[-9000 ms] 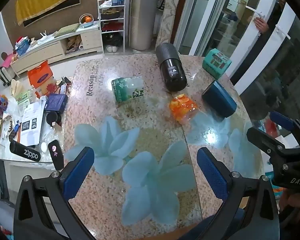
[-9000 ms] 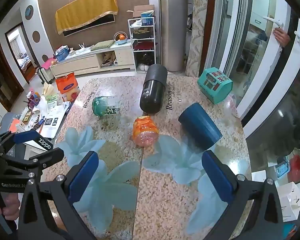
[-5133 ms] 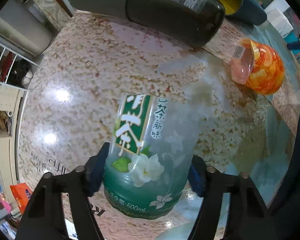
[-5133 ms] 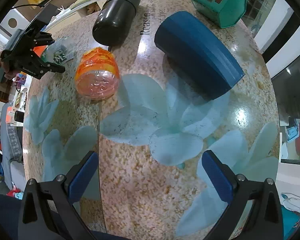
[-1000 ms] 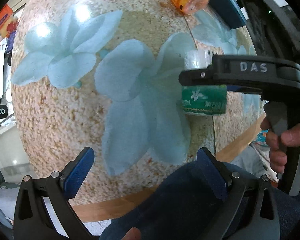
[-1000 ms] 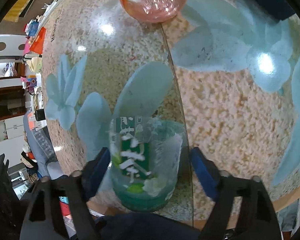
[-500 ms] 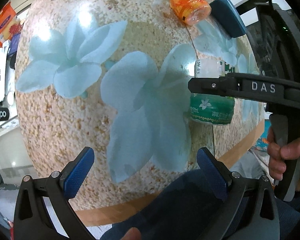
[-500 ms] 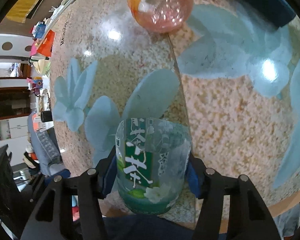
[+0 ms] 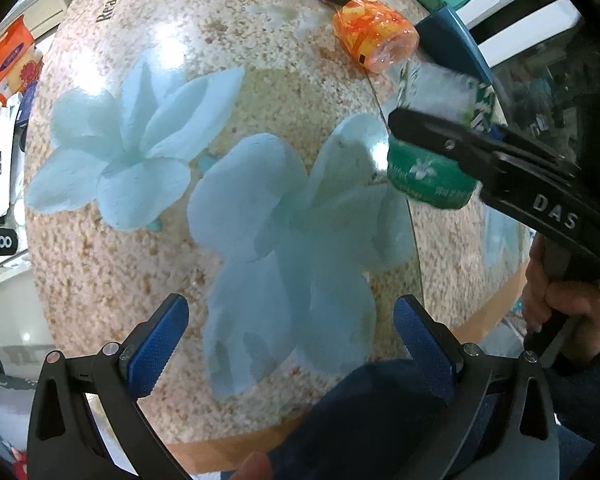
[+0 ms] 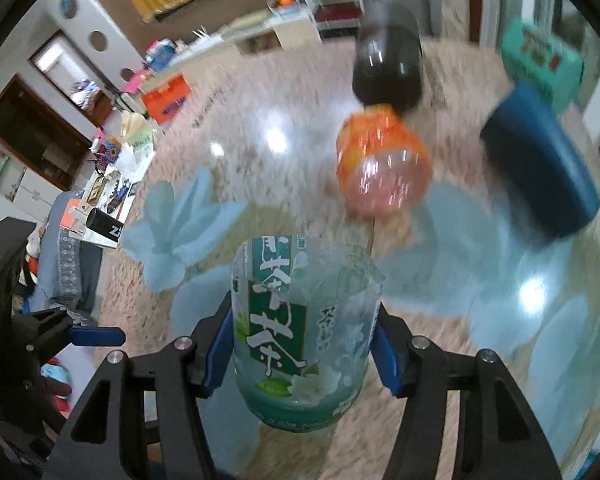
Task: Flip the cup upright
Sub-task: 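Rotate the held cup with the right tool so its open end faces up, then lower the cup upright onto the table and open the right tool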
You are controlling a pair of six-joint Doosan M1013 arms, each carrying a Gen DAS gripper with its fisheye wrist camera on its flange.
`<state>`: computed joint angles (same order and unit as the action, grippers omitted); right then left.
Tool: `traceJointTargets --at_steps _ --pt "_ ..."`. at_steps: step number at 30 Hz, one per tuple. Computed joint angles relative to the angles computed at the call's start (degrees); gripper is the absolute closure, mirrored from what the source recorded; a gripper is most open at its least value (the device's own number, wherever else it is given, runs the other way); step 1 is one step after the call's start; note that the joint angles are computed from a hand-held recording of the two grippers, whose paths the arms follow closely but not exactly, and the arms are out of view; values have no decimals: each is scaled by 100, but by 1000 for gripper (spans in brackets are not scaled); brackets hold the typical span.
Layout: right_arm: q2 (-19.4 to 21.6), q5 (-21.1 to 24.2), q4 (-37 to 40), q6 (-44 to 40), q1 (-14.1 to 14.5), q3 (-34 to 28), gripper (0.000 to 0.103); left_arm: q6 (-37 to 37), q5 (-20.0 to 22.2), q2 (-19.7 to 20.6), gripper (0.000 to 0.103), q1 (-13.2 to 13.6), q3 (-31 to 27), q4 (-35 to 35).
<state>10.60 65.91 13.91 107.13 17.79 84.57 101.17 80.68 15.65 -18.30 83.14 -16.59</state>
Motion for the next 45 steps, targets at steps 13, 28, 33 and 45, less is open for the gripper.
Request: traceJointTargets --at_steps 13,28,33,45 --pt "-488 -2274 -662 -1044 152 1092 45 -397 -399 -141 0 -169 360 -44" --pt "-626 -2635 -958 -984 328 1370 44 -633 -450 -391 0 -521 826 262" --pt "-625 -2596 -1071 -937 398 1400 44 -545 -476 -510 0 -498 973 265" --pt "-546 -2097 -774 -892 330 1043 9 -246 -579 -586 0 -288 897 291"
